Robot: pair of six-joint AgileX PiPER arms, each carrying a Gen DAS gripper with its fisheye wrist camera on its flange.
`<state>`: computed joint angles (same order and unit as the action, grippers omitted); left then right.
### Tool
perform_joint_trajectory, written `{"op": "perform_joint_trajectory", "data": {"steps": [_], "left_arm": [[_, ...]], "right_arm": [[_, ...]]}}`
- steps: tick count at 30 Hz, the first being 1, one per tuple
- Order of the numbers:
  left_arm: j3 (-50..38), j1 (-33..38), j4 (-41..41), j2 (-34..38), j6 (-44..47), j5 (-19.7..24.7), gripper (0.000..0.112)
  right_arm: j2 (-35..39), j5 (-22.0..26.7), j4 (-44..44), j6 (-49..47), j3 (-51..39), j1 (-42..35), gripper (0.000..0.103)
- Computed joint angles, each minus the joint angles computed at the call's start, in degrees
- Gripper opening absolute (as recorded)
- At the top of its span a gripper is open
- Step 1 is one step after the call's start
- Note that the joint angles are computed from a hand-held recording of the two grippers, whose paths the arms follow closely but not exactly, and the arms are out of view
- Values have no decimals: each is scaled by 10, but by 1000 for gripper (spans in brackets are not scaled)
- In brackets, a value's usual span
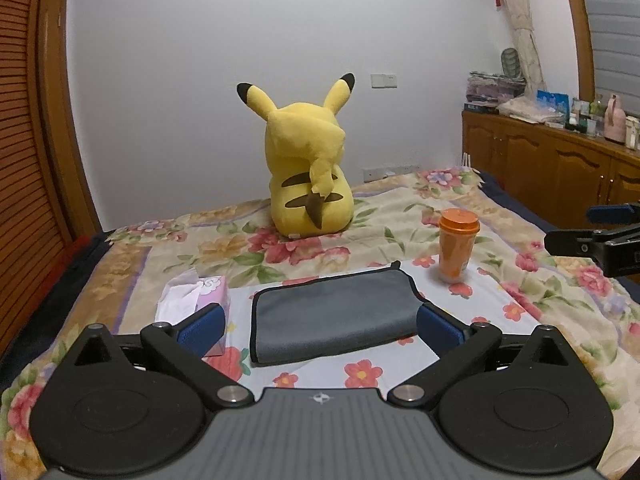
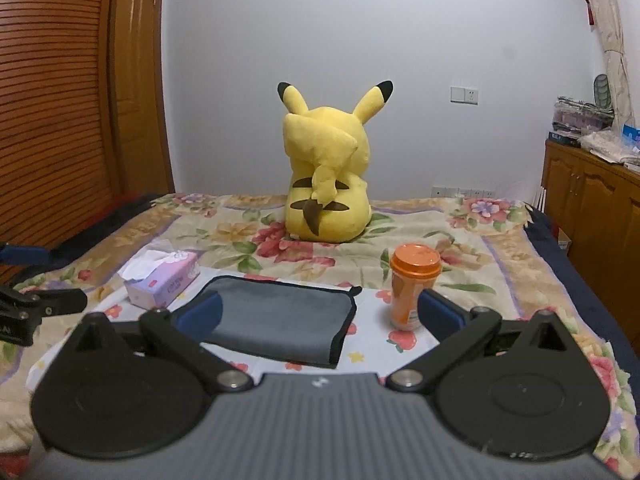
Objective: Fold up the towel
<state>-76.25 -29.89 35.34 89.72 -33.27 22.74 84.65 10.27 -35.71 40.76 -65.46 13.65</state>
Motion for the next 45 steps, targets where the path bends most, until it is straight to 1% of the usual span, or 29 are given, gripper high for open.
{"op": "perform_joint_trajectory", "data": {"steps": [3,6,11,16,19,21,24,27,29,32,36,38,45], "left_arm": [[6,-11,22,-10,-23,13,103],[14,-14,18,-19,-22,15,103],[49,-29,48,-40,-67,17,103],[90,-40,79,-60,-106,12,103],[111,-45,97,-69,-134,10,103],[125,-45,97,-75,-142,6,103],[147,-49,118,-82,-171,1,103],[165,-47,116,-86,-182,-4,103],[177,-45,119,-89,-190,-8,103],[196,-49,155,-92,-227,-8,103],[216,-52,176,-94,-255,-16,103],[231,-57,202,-97,-283,-18,103],[253,-57,243,-91,-333,-25,103]], "right_arm": [[-9,1,-27,32,8,6,103],[-22,6,-61,71,19,15,103],[-37,11,-119,142,40,31,103],[-48,24,-205,234,63,54,103],[-54,29,-230,269,75,66,103],[-59,33,-261,305,87,75,103],[-63,37,-299,352,104,86,103],[-66,42,-332,392,121,97,103],[-66,45,-346,413,131,103,103],[-68,48,-362,438,145,109,103],[-70,53,-380,467,160,116,103],[-69,56,-387,477,166,120,103],[-69,75,-414,503,186,136,103]]}}
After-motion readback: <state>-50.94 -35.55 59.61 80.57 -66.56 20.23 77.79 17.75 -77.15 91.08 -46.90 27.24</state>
